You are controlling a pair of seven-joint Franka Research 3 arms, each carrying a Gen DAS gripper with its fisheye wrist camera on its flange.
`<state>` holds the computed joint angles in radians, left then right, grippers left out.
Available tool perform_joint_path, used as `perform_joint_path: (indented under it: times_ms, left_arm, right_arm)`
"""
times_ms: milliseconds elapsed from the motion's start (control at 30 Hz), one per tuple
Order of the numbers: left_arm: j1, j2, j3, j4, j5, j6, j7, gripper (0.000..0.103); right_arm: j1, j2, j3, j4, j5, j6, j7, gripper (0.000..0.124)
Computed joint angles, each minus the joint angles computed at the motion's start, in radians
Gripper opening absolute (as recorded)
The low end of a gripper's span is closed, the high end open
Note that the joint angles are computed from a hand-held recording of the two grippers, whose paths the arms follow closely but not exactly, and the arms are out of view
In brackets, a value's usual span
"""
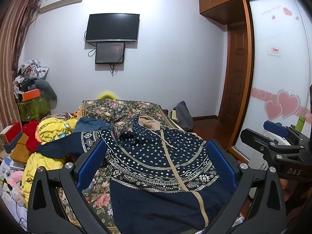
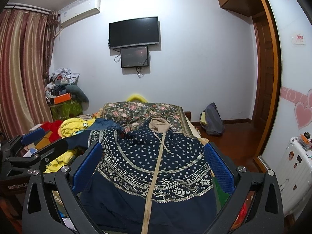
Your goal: Fold large clothes
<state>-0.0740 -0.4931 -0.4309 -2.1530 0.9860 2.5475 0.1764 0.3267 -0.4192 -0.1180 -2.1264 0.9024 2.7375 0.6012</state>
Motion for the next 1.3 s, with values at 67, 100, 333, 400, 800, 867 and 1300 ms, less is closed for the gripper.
perform_joint_path:
  times_ms: [67,100,333,400,800,867,1300]
  left_arm:
    - [0.008,0.01,0.009,0.002,0.004,0.003,0.003,0.103]
    - [0.013,0.017,0.009,0.005,0.01,0.001,0.002,0.103]
    - [0.04,0.082,0.072,0.02,0.029,0.011,0.02,0.103]
    - [0.052,0.097,0.097,0.013,0.028,0.03,0.019,0.103]
    - [0.157,0.186,0.274,-0.062,-0.146,0.144,0.097,0.103]
    - [0.182,0.2,0.311,-0.089,-0.192,0.207,0.112,0.103]
    - [-0.01,0.379,0.669,-0.156,-1.267,0.404,0.836,0.092]
  right_arm:
    - [-0.005,0.023,0.005,0.014,-0.011,-0.005,0.011,0.103]
    - [-0.008,0.032,0.008,0.019,-0.017,-0.006,0.015,0.103]
    - [-0.037,0.17,0.045,0.115,-0.062,-0.013,0.068,0.103]
    - [-0.045,0.223,0.056,0.157,-0.069,-0.024,0.081,0.103]
    - [-0.125,0.545,0.142,0.462,-0.293,-0.14,0.259,0.103]
    - [-0.129,0.595,0.148,0.518,-0.356,-0.174,0.303,0.103]
    - [-0.153,0.847,0.175,0.814,-0.515,-0.448,0.442,0.103]
